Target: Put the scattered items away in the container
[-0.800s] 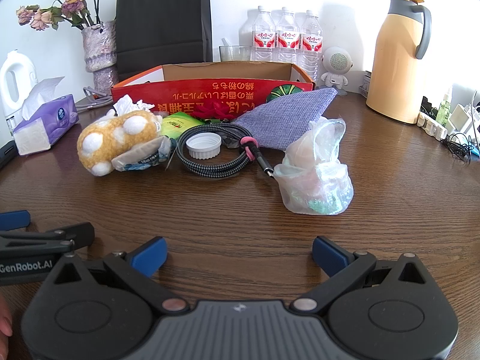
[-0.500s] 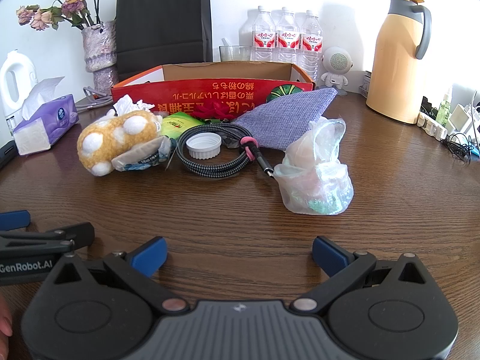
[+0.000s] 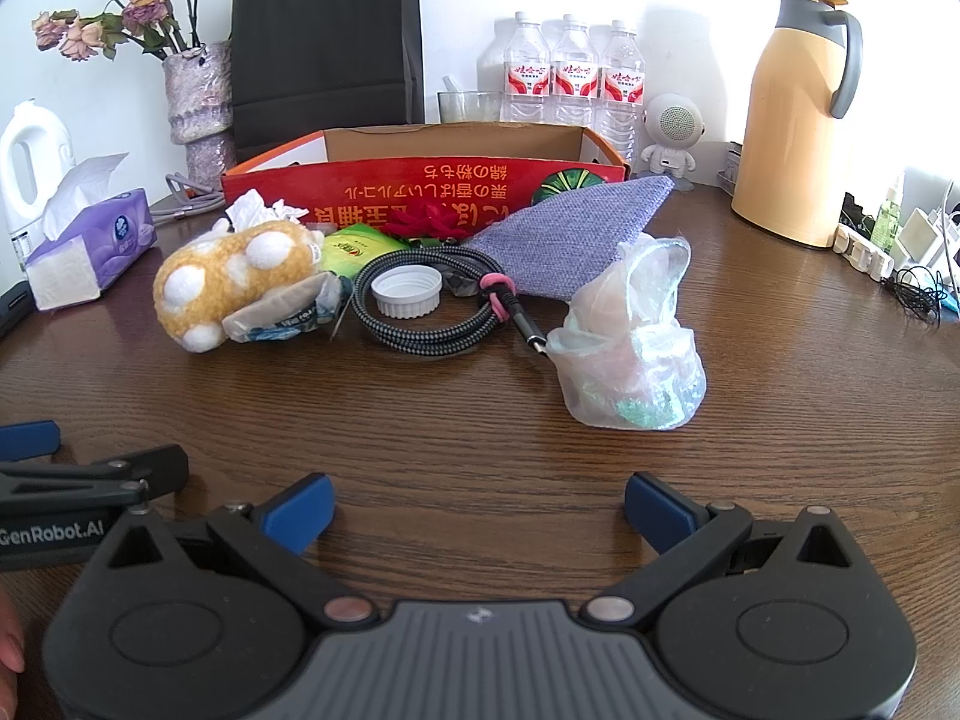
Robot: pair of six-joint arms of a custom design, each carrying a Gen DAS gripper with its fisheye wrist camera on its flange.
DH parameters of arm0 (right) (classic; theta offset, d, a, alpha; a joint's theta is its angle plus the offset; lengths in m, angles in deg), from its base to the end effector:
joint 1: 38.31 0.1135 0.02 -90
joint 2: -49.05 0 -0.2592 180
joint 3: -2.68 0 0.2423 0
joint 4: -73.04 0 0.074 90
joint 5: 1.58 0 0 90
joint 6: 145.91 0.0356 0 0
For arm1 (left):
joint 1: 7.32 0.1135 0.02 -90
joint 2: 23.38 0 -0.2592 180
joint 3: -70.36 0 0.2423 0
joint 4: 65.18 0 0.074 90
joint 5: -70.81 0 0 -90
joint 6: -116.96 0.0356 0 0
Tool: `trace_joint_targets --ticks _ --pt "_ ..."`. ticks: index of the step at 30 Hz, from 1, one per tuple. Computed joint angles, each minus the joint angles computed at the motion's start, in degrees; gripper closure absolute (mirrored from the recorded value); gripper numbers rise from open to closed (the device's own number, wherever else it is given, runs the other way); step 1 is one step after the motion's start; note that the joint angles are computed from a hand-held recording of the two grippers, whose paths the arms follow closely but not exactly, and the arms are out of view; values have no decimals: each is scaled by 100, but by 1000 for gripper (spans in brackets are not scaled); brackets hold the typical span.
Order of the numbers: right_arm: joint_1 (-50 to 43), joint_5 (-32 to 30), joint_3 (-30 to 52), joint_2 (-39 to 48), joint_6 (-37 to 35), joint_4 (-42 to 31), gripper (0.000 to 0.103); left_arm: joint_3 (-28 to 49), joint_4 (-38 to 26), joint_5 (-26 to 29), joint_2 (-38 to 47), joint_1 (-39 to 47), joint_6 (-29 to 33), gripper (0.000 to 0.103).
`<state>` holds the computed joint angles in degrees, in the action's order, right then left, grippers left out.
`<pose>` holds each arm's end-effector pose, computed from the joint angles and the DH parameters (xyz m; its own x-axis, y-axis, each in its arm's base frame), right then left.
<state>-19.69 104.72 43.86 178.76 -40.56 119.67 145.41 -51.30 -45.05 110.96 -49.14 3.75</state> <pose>0.2613 0.0775 -0.0016 -0.6390 0.0528 -0.7674 0.0629 0.9979 0.0163 0.3080 -0.2547 0.0150 -0.6343 0.0917 -0.7676 0.1326 0.9911 0.0088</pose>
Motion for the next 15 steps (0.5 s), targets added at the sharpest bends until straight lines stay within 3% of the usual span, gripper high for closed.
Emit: trace_joint_targets --ticks 15 --pt "-29 -39 44 74 -30 47 0 10 -1 2 8 2 25 0"
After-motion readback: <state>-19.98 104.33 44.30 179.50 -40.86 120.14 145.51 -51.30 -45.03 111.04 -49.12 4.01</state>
